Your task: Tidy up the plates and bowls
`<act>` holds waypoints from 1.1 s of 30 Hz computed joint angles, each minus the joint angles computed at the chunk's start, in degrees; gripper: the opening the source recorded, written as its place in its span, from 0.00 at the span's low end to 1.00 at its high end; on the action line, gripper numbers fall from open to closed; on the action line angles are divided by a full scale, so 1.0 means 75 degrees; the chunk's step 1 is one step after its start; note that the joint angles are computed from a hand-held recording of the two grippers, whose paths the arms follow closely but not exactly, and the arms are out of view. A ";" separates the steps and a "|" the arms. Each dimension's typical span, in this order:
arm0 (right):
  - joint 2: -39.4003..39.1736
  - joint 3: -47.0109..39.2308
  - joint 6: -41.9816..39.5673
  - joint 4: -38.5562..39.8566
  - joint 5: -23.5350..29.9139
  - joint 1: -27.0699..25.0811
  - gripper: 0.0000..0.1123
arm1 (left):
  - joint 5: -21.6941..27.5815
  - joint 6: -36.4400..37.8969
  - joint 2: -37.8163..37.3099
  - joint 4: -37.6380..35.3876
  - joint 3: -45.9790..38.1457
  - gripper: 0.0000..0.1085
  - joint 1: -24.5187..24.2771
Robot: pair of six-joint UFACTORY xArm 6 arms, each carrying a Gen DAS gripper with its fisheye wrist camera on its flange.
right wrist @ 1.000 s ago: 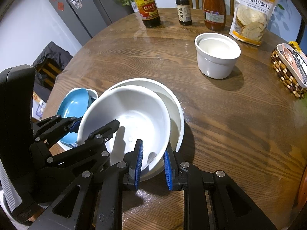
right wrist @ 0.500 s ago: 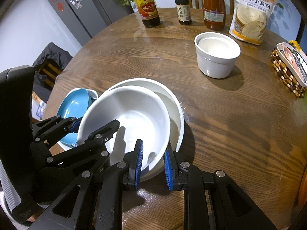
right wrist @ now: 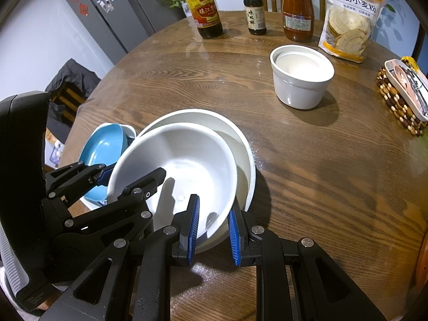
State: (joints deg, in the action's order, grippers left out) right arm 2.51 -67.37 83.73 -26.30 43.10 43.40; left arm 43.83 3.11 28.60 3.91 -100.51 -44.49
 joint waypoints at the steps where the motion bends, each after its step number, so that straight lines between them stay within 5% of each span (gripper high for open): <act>1: 0.0005 -0.0018 0.0008 -0.0002 0.0031 0.0010 0.20 | 0.0021 -0.0005 0.0003 -0.0006 -0.0010 0.27 -0.0001; 26: -0.0188 0.0059 0.0378 -0.0196 0.0183 0.0085 0.20 | -0.0081 0.0015 -0.0171 -0.0168 0.0087 0.39 0.0021; 30: -0.0272 0.0029 0.0600 -0.0340 0.0558 0.0155 0.36 | -0.0136 -0.0041 -0.0208 -0.0155 0.0112 0.41 0.0014; 33: -0.0483 0.0281 0.0897 -0.0440 0.0495 0.0139 0.49 | -0.0299 -0.0256 -0.0273 0.0033 0.0202 0.54 0.0027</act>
State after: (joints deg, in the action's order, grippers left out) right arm -1.11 -65.27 90.46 -29.61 46.81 44.44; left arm 41.59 1.19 26.55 4.15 -98.99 -44.28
